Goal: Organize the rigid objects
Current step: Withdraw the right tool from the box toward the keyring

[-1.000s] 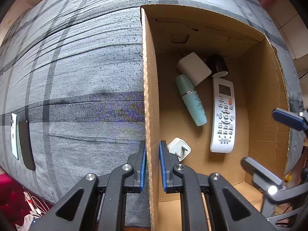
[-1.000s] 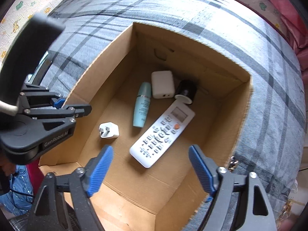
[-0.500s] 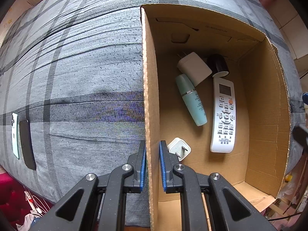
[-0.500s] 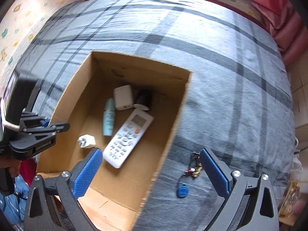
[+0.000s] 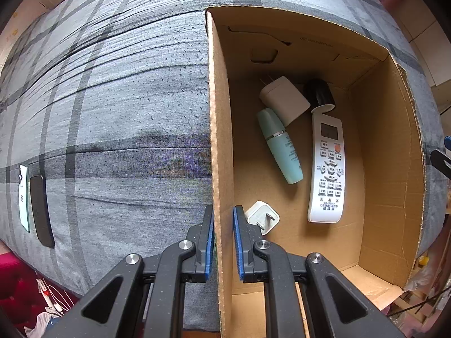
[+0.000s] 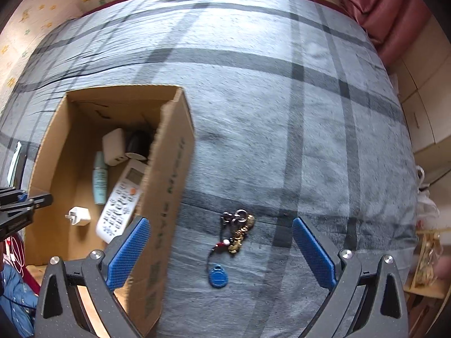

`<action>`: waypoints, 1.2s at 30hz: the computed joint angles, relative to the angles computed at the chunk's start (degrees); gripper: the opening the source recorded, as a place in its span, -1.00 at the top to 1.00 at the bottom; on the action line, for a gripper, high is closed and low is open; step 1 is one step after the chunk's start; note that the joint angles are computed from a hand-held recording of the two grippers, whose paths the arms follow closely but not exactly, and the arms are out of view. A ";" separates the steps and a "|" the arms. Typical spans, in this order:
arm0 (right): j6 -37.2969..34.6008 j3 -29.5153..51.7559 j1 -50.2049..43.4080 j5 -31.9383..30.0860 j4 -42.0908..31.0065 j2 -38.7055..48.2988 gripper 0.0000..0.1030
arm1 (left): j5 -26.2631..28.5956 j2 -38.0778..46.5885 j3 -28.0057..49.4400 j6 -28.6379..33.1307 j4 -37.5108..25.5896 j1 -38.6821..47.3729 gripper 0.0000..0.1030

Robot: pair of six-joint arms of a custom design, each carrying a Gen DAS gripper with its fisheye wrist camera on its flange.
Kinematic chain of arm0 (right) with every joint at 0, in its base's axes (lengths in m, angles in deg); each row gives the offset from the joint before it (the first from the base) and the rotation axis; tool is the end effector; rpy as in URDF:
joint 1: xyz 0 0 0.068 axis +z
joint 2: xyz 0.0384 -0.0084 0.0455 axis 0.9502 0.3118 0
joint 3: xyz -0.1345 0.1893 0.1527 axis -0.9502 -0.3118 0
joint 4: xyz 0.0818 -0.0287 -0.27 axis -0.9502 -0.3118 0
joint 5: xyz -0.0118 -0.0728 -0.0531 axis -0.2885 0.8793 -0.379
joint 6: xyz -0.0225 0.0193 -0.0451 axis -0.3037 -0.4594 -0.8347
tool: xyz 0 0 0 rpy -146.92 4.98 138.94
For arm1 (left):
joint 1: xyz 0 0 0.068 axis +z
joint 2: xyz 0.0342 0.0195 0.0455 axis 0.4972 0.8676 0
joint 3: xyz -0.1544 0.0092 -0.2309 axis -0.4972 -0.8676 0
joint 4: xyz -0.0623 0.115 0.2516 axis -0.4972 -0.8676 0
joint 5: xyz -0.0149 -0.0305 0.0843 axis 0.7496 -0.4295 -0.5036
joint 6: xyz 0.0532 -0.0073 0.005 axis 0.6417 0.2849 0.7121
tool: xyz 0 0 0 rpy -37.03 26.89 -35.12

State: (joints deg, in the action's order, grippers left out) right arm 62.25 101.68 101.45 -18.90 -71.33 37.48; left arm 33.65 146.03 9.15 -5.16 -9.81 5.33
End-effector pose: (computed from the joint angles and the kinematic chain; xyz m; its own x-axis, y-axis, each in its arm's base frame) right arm 0.2032 0.1107 0.1941 -0.9589 -0.0116 -0.2834 -0.0188 0.9996 0.0227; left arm 0.2413 -0.1093 0.1654 -0.9706 0.2344 -0.0552 0.2345 0.9721 0.0043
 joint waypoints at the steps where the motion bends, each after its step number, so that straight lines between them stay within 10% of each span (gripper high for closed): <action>1: -0.25 -0.58 -0.60 -0.12 0.56 0.10 -1.00 | -0.01 -0.15 -0.02 -0.11 -0.06 -0.04 0.74; 36: 1.20 -13.00 -5.35 -4.08 25.26 21.31 -1.00 | -1.47 -1.53 -0.17 -1.80 -1.28 -1.87 0.74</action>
